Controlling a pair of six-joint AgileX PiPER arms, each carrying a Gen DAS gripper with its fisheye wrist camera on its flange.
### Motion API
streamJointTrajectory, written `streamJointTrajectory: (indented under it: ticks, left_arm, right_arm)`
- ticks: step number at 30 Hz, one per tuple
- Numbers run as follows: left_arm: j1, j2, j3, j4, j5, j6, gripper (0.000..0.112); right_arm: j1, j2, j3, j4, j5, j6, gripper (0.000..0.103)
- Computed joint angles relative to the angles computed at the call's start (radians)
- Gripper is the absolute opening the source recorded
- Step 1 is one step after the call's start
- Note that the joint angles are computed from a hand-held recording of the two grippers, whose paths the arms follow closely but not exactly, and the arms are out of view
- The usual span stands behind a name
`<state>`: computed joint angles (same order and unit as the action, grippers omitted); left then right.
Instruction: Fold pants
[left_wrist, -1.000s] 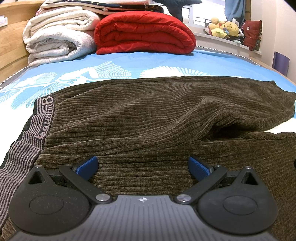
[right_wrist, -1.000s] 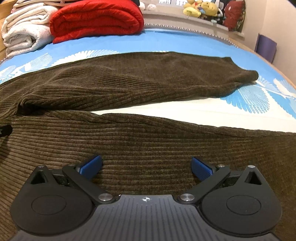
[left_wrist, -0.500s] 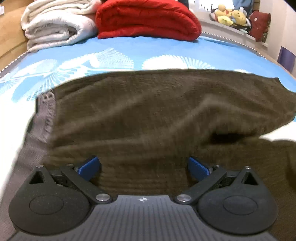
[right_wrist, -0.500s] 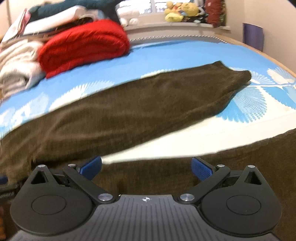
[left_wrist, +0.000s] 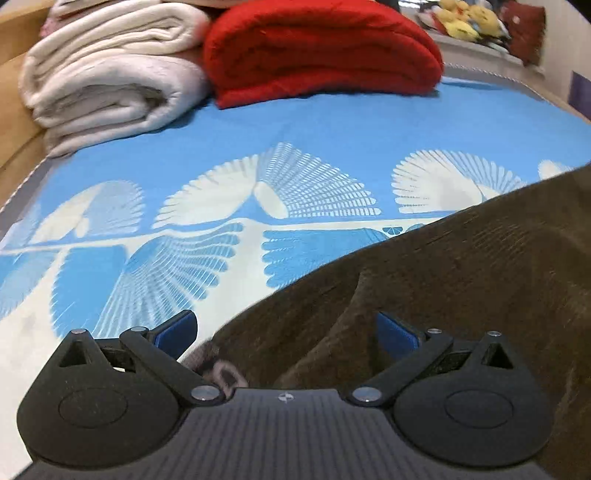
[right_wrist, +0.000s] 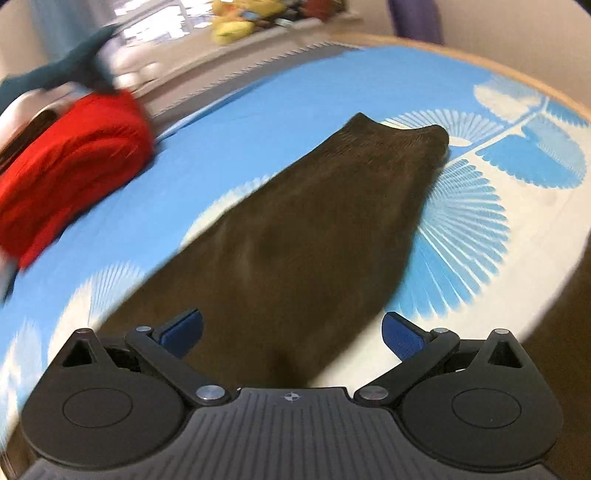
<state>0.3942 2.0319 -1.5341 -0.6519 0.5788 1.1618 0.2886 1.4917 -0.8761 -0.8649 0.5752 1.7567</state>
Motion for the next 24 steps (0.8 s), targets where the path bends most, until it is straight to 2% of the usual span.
streamJointTrajectory:
  ticks: [2,4,7,10,11,12,13,14,15,16,17,18,20,22,23,24]
  left_arm:
    - [-0.013,0.047,-0.037,0.003,-0.007,0.016,0.103]
    - [-0.036,0.096,-0.072,0.069,-0.017,-0.014,0.103]
    - [-0.030,0.138,-0.076,-0.040,-0.016,0.098,0.103]
    - [-0.025,0.154,-0.088,-0.068,0.010,0.093,0.097]
    - [-0.019,0.153,-0.086,-0.090,0.034,0.117,0.083]
    - [-0.015,0.146,-0.083,-0.119,0.061,0.149,0.060]
    - [-0.016,0.131,-0.061,-0.153,0.066,0.197,0.049]
    - [-0.033,0.104,-0.025,-0.155,0.032,0.233,0.038]
    - [-0.055,0.079,0.013,-0.147,-0.013,0.254,0.028]
    - [-0.073,0.055,0.047,-0.136,-0.053,0.256,0.026]
    - [-0.084,0.032,0.071,-0.117,-0.078,0.230,0.020]
    - [-0.081,0.014,0.081,-0.123,-0.072,0.208,0.017]
    - [-0.034,-0.041,0.102,-0.198,0.004,0.223,0.015]
    - [0.049,-0.132,0.158,-0.298,0.123,0.292,0.013]
    - [0.107,-0.194,0.210,-0.344,0.187,0.351,0.012]
    - [0.162,-0.242,0.247,-0.371,0.252,0.393,0.010]
  right_arm:
    - [-0.092,0.118,-0.159,0.120,-0.025,-0.151,0.102]
    - [-0.128,0.247,-0.316,0.150,0.002,-0.191,0.102]
    - [-0.153,0.446,-0.547,0.193,0.048,-0.264,0.102]
    - [-0.151,0.621,-0.752,0.248,0.112,-0.354,0.102]
    - [-0.142,0.676,-0.810,0.242,0.140,-0.374,0.101]
    - [-0.132,0.730,-0.865,0.243,0.177,-0.411,0.097]
    - [-0.114,0.775,-0.899,0.204,0.222,-0.410,0.093]
    - [-0.087,0.791,-0.901,0.125,0.243,-0.384,0.076]
    - [-0.057,0.786,-0.862,0.025,0.226,-0.337,0.063]
    - [-0.036,0.770,-0.820,-0.047,0.205,-0.287,0.022]
    - [-0.031,0.755,-0.791,-0.079,0.201,-0.272,0.005]
    - [-0.034,0.732,-0.770,-0.072,0.201,-0.264,0.004]
    - [-0.048,0.627,-0.658,-0.095,0.147,-0.133,0.003]
    - [-0.055,0.450,-0.473,-0.164,0.048,-0.032,0.002]
    - [-0.046,0.350,-0.374,-0.221,0.026,0.030,0.002]
    - [-0.023,0.250,-0.274,-0.298,0.040,0.120,0.002]
